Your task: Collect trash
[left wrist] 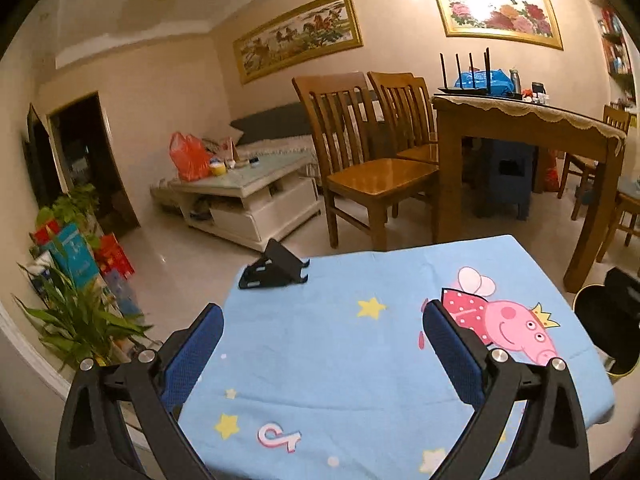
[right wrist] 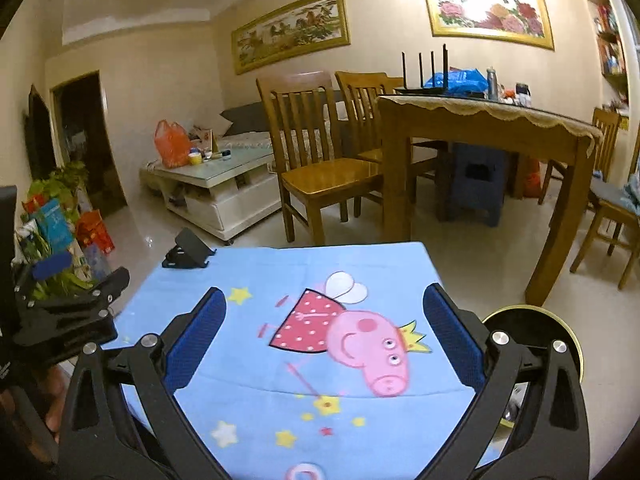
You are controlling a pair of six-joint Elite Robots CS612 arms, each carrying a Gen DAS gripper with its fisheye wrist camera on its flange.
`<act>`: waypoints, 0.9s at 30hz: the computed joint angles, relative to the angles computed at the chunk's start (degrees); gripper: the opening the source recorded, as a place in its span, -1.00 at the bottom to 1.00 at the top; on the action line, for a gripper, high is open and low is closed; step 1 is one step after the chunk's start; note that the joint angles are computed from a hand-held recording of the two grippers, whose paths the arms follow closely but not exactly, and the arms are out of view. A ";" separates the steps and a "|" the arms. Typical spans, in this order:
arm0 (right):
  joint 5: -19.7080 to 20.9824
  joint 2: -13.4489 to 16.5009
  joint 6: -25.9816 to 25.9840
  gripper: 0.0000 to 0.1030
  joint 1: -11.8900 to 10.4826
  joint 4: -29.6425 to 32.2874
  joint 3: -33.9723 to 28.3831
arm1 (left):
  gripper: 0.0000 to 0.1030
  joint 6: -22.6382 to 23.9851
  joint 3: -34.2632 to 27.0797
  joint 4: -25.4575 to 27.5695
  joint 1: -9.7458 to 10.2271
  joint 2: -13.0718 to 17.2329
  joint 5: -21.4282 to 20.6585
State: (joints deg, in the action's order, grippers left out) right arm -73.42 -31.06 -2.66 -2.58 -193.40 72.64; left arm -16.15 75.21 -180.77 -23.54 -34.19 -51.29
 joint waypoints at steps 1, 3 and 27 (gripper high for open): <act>-3.27 0.09 -0.09 0.89 0.66 -0.02 -0.07 | 0.87 -0.08 0.17 -0.24 0.00 -0.02 0.24; -2.60 -0.13 -0.76 0.89 0.68 1.26 0.22 | 0.87 0.14 0.30 -0.27 0.07 0.03 0.73; 1.60 -0.50 -1.12 0.89 0.22 8.66 -0.19 | 0.87 0.47 1.88 -3.25 -0.04 -0.05 -3.55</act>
